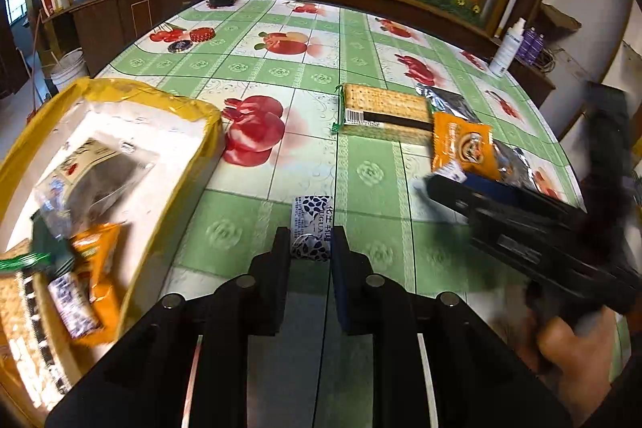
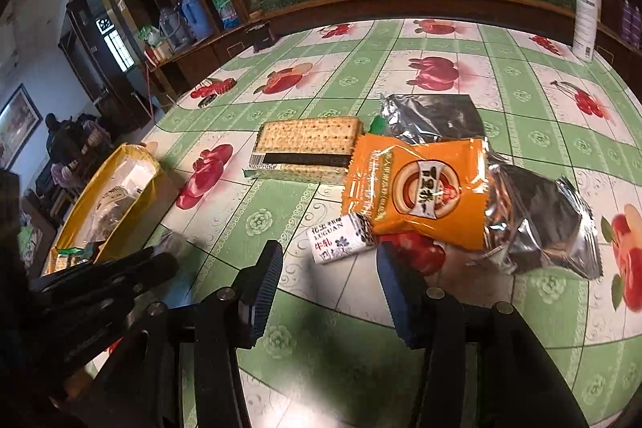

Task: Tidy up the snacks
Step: 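Grasp the blue-patterned candy with the left tool while the right tool grasps the white LUGUAN candy, then carry both candies into the yellow tray and open both tools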

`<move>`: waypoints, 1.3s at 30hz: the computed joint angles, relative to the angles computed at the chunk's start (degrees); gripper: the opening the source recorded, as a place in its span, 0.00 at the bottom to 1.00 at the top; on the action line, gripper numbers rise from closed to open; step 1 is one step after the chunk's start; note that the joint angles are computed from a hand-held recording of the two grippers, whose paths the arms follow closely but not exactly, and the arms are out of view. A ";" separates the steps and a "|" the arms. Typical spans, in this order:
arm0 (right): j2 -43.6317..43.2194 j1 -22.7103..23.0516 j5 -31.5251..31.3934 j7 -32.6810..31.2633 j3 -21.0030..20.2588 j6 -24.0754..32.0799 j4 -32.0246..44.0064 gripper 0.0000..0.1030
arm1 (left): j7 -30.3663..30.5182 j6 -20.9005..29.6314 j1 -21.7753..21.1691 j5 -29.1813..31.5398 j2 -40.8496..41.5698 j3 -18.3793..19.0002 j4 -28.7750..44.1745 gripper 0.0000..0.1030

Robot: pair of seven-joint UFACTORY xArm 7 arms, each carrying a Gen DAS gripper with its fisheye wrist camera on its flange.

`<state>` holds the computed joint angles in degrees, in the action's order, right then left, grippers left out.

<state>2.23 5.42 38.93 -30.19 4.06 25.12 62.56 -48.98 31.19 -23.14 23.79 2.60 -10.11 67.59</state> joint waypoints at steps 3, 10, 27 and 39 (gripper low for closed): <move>1.77 1.33 -10.01 5.69 0.31 -4.15 -0.02 0.49 | 2.83 -0.64 0.42 -2.87 -2.44 -0.19 -2.00 0.16; 1.77 1.29 -16.55 9.79 1.01 -4.94 -0.29 0.32 | 1.53 -1.00 2.55 -2.11 -8.06 -1.25 -7.20 0.16; -16.63 3.17 29.79 -13.20 -7.15 17.20 -12.27 0.32 | -10.90 7.25 7.10 9.64 -18.40 -8.63 -11.86 0.16; -22.28 6.03 34.77 -14.80 -8.14 21.30 -4.08 0.32 | -13.33 13.41 9.94 15.47 -24.57 -11.53 -11.77 0.16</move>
<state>-20.05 11.45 73.70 -44.99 -4.08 46.42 58.48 -62.32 44.59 -13.20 39.26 -21.97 -21.64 55.82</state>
